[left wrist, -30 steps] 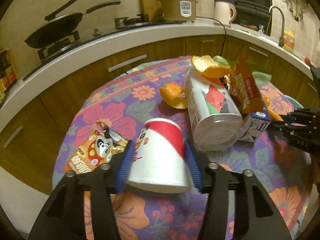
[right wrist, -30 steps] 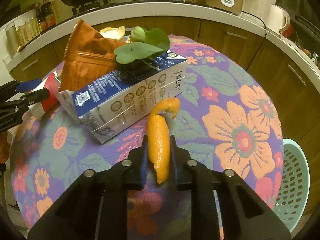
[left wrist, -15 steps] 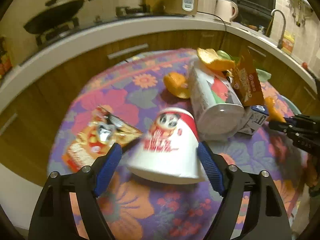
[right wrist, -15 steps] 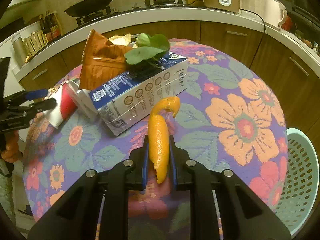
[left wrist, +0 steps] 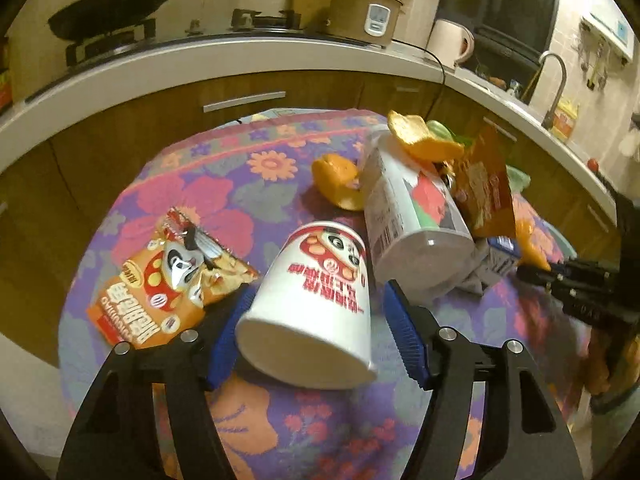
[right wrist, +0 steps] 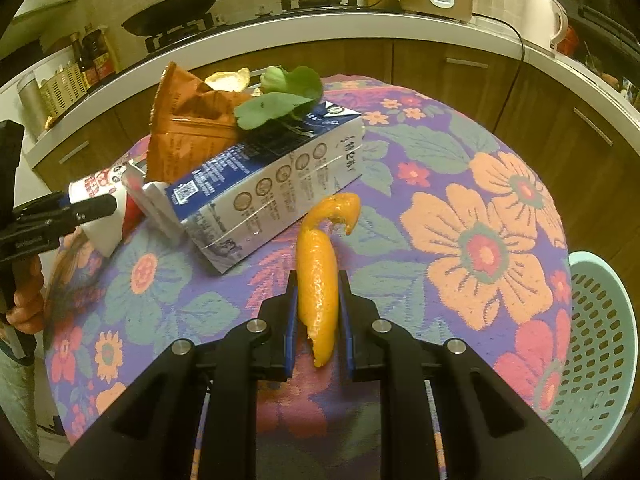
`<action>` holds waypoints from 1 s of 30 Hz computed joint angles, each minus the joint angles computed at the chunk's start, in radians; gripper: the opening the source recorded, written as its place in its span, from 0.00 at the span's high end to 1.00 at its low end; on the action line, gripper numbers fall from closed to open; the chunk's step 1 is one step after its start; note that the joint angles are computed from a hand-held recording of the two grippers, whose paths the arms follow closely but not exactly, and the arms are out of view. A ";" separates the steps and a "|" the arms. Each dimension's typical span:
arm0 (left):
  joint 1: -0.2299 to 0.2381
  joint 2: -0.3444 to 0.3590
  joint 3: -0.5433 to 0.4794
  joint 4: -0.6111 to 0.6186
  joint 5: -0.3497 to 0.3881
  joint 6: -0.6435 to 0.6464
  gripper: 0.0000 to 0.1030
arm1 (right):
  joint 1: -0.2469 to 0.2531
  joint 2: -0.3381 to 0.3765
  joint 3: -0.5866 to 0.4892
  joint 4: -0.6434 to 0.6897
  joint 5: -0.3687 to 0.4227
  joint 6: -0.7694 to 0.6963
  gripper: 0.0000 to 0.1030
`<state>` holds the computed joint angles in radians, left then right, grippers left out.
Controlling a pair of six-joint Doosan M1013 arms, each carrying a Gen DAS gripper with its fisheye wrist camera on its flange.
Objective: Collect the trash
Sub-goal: 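Carry the cup and peel over the blue basket and open both tools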
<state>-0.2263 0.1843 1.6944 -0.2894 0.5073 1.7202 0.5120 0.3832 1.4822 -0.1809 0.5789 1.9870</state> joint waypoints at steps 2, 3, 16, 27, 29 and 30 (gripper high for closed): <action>0.003 0.010 -0.008 -0.024 0.009 0.012 0.52 | 0.001 -0.001 0.000 -0.004 0.000 0.001 0.86; 0.002 0.009 -0.006 -0.026 0.004 0.011 0.52 | 0.001 -0.002 0.001 -0.002 -0.002 -0.003 0.86; -0.024 -0.097 0.092 0.047 -0.141 -0.075 0.56 | 0.003 -0.073 0.087 -0.047 -0.152 0.057 0.86; -0.155 -0.098 0.047 -0.321 -0.111 0.416 0.55 | -0.029 -0.188 0.218 -0.299 -0.225 0.366 0.86; -0.190 -0.077 0.020 -0.304 -0.098 0.418 0.55 | -0.046 -0.210 0.245 -0.351 -0.228 0.435 0.86; -0.210 -0.061 -0.002 -0.300 -0.088 0.423 0.55 | -0.054 -0.220 0.259 -0.372 -0.229 0.466 0.86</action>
